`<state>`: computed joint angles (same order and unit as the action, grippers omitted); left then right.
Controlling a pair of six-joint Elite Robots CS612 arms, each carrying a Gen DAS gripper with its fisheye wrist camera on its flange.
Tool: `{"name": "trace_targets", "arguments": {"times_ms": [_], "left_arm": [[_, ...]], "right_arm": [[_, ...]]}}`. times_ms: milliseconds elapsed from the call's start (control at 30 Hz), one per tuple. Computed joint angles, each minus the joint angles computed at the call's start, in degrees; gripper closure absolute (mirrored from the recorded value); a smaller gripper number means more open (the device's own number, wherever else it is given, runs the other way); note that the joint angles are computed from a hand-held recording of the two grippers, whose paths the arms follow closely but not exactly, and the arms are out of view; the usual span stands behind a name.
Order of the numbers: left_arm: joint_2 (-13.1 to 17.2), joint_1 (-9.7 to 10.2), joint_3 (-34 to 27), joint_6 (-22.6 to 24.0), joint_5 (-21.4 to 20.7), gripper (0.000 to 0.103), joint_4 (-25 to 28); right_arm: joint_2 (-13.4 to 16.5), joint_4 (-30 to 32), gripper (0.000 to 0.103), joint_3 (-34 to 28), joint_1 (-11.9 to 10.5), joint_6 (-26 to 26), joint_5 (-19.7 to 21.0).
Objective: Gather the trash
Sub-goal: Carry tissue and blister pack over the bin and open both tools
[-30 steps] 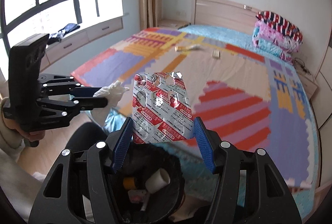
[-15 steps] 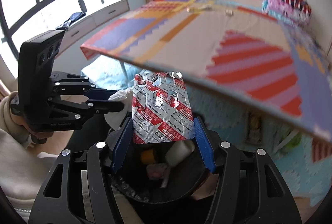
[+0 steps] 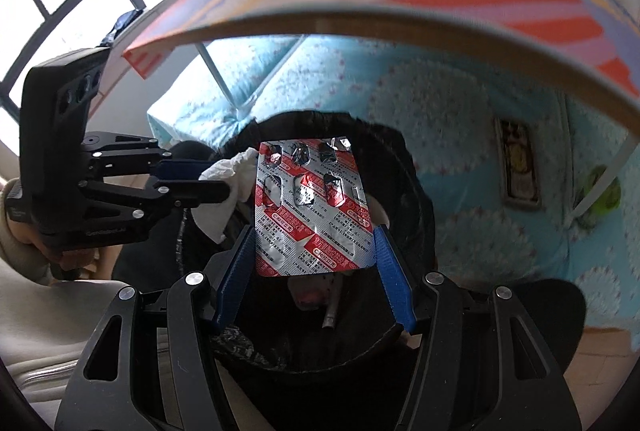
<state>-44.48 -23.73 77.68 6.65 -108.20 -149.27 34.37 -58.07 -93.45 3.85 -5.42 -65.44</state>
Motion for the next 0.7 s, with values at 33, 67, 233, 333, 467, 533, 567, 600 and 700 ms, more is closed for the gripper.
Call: {"name": "trace_targets", "arguments": {"times_ms": [33,67,233,333,467,533,567,600,700], "left_arm": [[0.1,-0.05,0.0,-0.1,0.0,0.083,0.3],[0.1,-0.11,0.0,-0.1,0.1,0.083,0.5],[0.4,-0.4,-0.7,0.9,-0.3,0.083,2.2],[0.5,-0.45,-0.8,1.0,-0.4,0.082,2.3],[0.8,-0.51,-1.4,0.8,0.1,0.071,4.2],[0.7,-0.52,-1.3,0.8,0.2,0.062,4.3],[0.6,-0.57,-1.1,0.9,0.3,0.057,4.0],[0.5,-0.57,-0.9,1.0,0.2,0.057,3.7],[0.4,-0.51,-0.8,1.0,0.1,0.057,3.2]], "right_arm": [[0.0,0.2,0.044,0.1,0.0,-0.1,0.1],[0.1,0.4,0.044,0.2,0.1,-0.1,0.1],[0.5,0.1,0.044,0.6,0.5,0.6,-0.3],[0.6,-0.5,0.043,1.2,0.9,0.6,-0.9],[0.6,0.3,0.043,1.8,1.2,-0.3,-1.0],[0.6,0.6,0.043,1.7,1.2,-0.4,-0.9],[0.7,0.6,0.041,1.6,1.2,-0.4,-1.0],[0.7,0.4,0.04,1.5,1.1,-0.2,-1.2],[0.8,0.2,0.038,1.2,0.9,0.6,-1.1]]}}
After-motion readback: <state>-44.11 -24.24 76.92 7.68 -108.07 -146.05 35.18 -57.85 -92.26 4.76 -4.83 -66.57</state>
